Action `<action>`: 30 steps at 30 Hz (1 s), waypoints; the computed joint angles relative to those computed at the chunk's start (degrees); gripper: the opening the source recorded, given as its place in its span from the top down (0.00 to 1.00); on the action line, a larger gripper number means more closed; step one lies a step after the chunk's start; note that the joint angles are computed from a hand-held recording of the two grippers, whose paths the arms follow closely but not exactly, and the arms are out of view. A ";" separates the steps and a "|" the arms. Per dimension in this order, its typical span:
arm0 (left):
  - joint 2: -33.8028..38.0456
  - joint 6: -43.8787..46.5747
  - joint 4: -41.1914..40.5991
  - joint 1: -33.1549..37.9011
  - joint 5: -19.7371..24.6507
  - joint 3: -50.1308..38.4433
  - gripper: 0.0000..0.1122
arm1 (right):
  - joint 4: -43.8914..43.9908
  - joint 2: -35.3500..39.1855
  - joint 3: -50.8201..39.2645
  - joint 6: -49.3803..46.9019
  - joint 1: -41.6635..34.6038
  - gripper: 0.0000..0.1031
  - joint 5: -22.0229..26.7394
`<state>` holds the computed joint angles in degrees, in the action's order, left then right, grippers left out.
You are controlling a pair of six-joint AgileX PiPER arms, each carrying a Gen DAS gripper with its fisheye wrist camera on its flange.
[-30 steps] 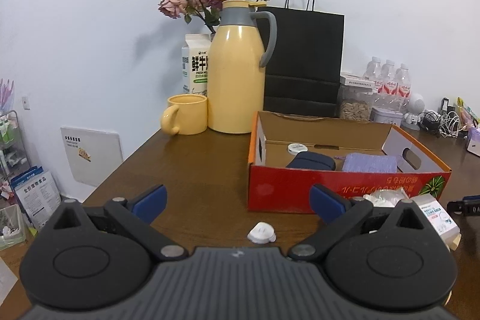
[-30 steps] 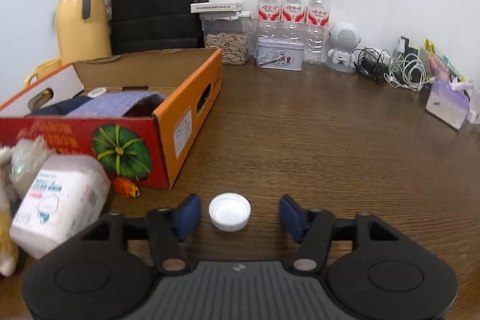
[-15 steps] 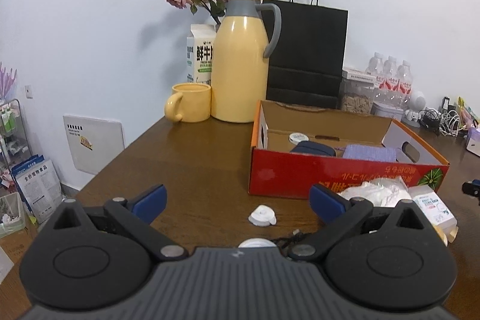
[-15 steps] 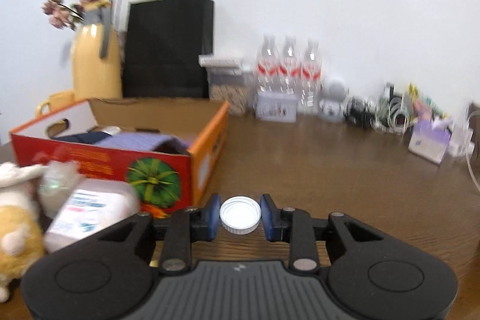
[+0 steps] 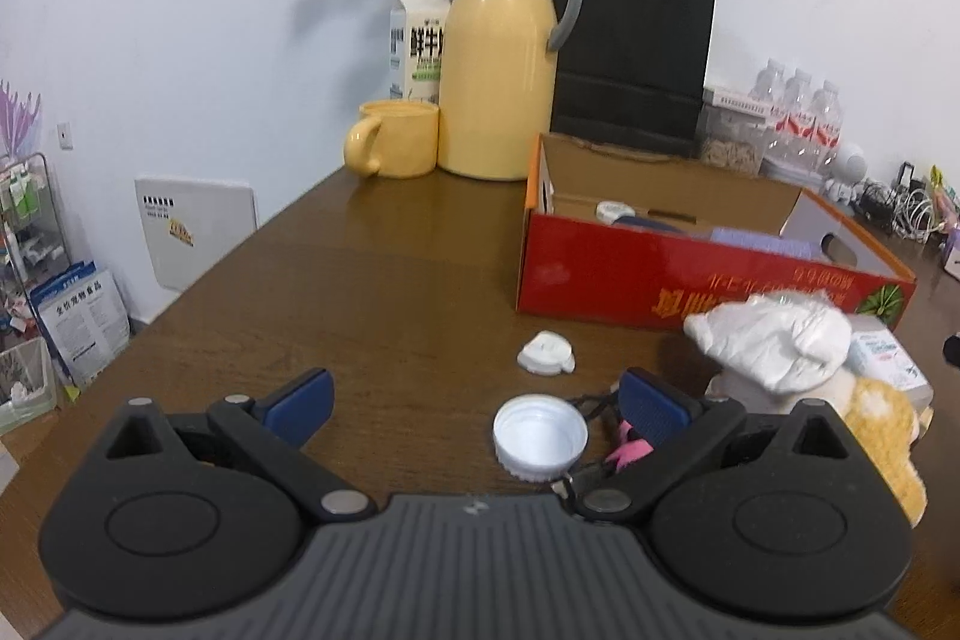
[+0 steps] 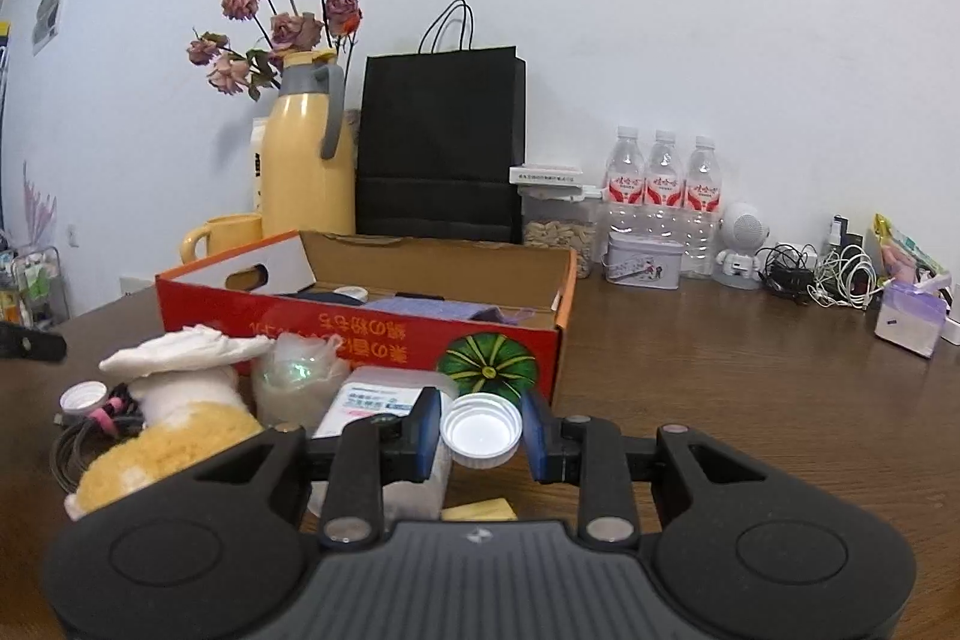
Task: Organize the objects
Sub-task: 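Hold the cap in the right gripper while the left gripper grasps another white cap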
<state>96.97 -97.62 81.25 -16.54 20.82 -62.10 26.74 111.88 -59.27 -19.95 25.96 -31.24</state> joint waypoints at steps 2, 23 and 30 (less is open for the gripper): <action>0.85 1.73 -1.82 -0.01 -0.34 -0.61 0.08 | 0.01 0.07 0.14 -0.27 0.14 0.74 -0.21; 6.63 17.84 -12.74 1.09 -4.93 -5.12 0.52 | 2.75 0.39 -0.28 -3.04 0.57 0.73 -0.40; 5.63 13.78 -9.18 2.23 -8.47 -3.44 0.63 | 3.50 0.39 -0.31 -3.64 0.53 0.73 -0.31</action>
